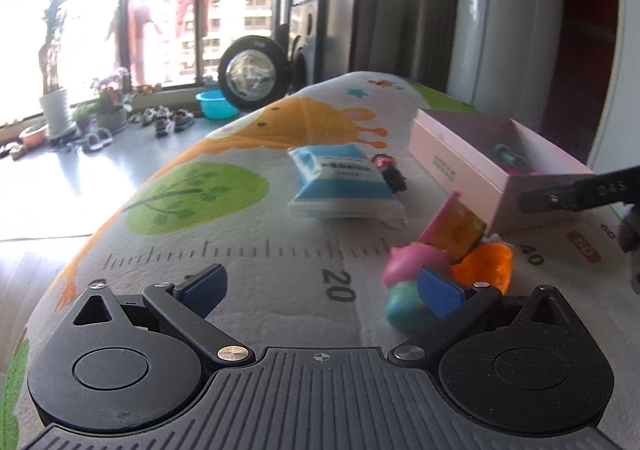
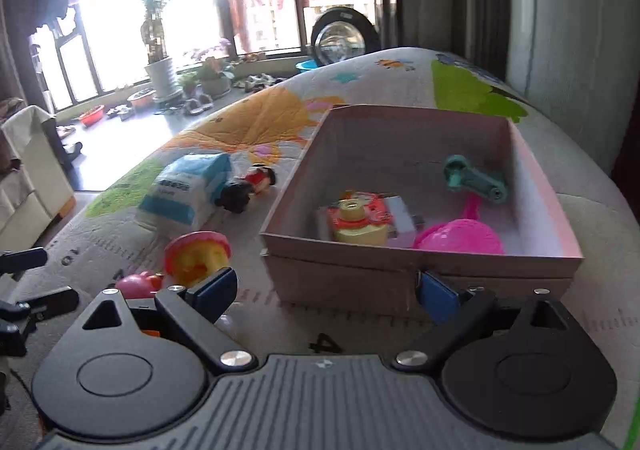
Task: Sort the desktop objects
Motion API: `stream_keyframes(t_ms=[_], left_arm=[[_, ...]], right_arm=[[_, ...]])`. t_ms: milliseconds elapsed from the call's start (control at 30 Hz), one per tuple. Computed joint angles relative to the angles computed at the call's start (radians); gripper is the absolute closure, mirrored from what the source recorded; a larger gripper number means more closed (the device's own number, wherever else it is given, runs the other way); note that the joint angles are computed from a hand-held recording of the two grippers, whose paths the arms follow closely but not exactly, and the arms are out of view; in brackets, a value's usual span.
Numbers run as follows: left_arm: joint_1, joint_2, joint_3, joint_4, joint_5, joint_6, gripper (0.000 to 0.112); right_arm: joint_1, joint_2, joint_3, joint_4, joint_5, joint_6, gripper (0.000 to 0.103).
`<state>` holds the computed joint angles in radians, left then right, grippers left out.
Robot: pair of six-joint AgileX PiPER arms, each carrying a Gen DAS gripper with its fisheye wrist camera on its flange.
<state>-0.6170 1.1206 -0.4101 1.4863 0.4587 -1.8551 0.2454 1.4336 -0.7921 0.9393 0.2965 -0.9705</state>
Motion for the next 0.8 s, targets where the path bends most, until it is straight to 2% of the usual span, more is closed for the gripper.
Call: stream_keyframes(t_ms=[33, 67, 100, 167, 300, 400, 433, 467, 500, 600, 667, 733, 800], left_arm=[[-0.020, -0.003, 0.002, -0.008, -0.008, 0.026, 0.009], [-0.035, -0.003, 0.002, -0.018, -0.017, 0.051, 0.009], [-0.053, 0.001, 0.002, -0.026, -0.030, 0.080, 0.009], [-0.096, 0.022, -0.001, -0.025, -0.036, 0.107, 0.009], [-0.182, 0.074, -0.008, -0.008, -0.006, 0.115, 0.009], [-0.188, 0.106, -0.019, 0.012, -0.027, 0.102, 0.009], [-0.192, 0.117, -0.023, 0.020, -0.029, 0.093, 0.009], [-0.193, 0.126, -0.026, 0.032, -0.032, 0.083, 0.009], [-0.195, 0.136, -0.029, 0.046, -0.032, 0.068, 0.009], [-0.192, 0.172, -0.045, 0.072, -0.034, 0.037, 0.009], [-0.183, 0.192, -0.046, 0.126, -0.040, -0.022, 0.009], [-0.157, 0.210, -0.050, 0.170, -0.074, -0.071, 0.009], [-0.131, 0.214, -0.056, 0.181, -0.101, -0.084, 0.009]], right_arm=[[0.005, 0.009, -0.002, 0.067, 0.037, -0.072, 0.014], [0.016, 0.018, -0.003, 0.097, 0.059, -0.104, 0.024], [0.034, 0.033, -0.009, 0.099, 0.075, -0.100, 0.042], [0.048, 0.072, -0.032, 0.070, 0.130, -0.048, 0.066], [0.030, 0.063, 0.002, 0.118, 0.219, -0.090, 0.069], [-0.007, 0.004, 0.062, 0.151, 0.287, -0.156, 0.066], [-0.018, -0.035, 0.091, 0.147, 0.283, -0.161, 0.062], [-0.033, -0.076, 0.117, 0.144, 0.274, -0.162, 0.048], [-0.059, -0.123, 0.144, 0.158, 0.257, -0.177, 0.037], [-0.161, -0.230, 0.183, 0.190, 0.181, -0.193, 0.021], [-0.242, -0.242, 0.162, 0.189, 0.123, -0.144, 0.014], [-0.313, -0.202, 0.116, 0.207, 0.088, -0.118, 0.013], [-0.348, -0.134, 0.066, 0.234, 0.016, -0.098, 0.010]])
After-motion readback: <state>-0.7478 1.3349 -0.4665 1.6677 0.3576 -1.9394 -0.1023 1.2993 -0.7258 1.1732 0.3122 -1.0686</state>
